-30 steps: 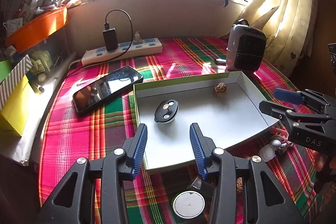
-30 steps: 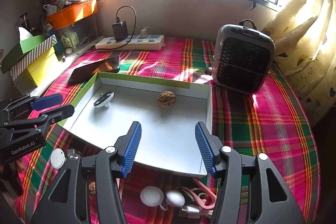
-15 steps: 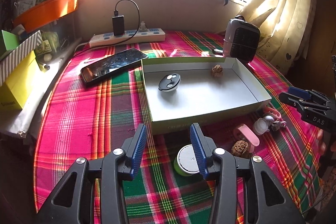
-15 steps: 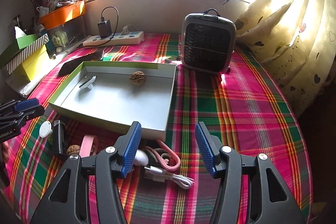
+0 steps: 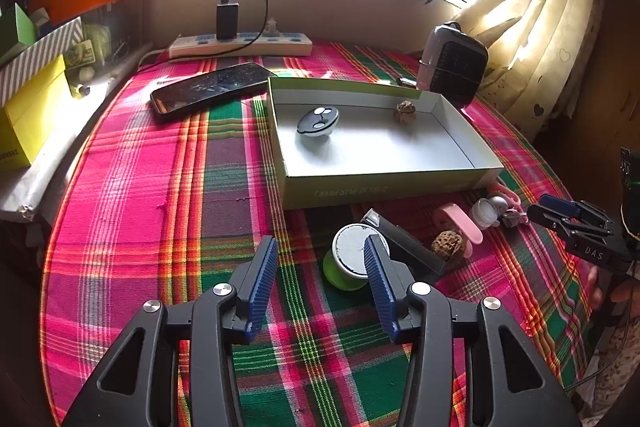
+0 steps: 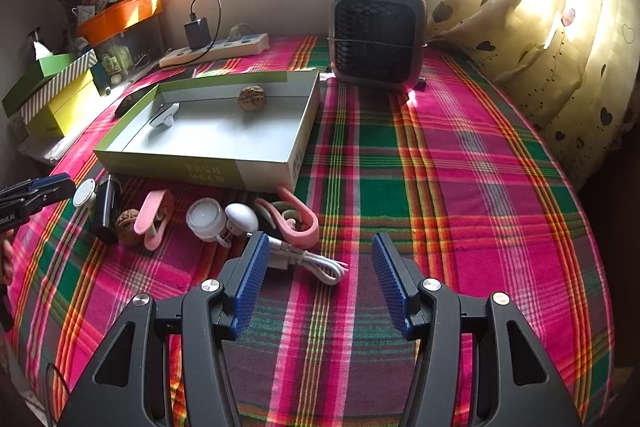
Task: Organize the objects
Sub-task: 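Withdraw both tools from the box and move the left toward the spool, then grasp the green-and-white spool with the left tool while the right approaches the cable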
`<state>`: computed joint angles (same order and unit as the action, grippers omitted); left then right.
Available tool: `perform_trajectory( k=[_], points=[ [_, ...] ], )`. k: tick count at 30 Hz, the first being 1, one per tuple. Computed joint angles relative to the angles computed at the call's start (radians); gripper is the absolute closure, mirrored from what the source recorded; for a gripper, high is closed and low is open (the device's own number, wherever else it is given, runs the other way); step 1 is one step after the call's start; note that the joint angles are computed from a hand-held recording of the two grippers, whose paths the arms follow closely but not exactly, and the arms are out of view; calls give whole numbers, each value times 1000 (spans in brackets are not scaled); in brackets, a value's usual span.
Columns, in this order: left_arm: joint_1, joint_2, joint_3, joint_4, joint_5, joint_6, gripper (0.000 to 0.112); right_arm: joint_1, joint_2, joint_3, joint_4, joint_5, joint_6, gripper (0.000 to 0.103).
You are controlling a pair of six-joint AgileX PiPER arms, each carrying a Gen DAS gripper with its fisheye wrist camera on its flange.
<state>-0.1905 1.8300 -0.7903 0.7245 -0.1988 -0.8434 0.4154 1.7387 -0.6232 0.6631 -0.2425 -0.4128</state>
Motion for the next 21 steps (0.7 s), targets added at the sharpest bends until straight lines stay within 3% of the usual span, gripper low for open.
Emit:
perform_trajectory(
  k=[2, 10, 15, 21],
  points=[
    [-8, 8, -6, 20, 8, -21, 69, -7, 13, -7, -113, 16, 83, 49],
    [-16, 19, -14, 121, 0, -124, 68, -21, 64, -49, -181, 61, 99, 49],
    [-20, 19, -18, 134, 5, -143, 68, -33, 55, -39, -472, 80, 354, 49],
    [-19, 21, -24, 183, 2, -187, 68, -18, 39, -25, -716, 112, 531, 49]
  ],
)
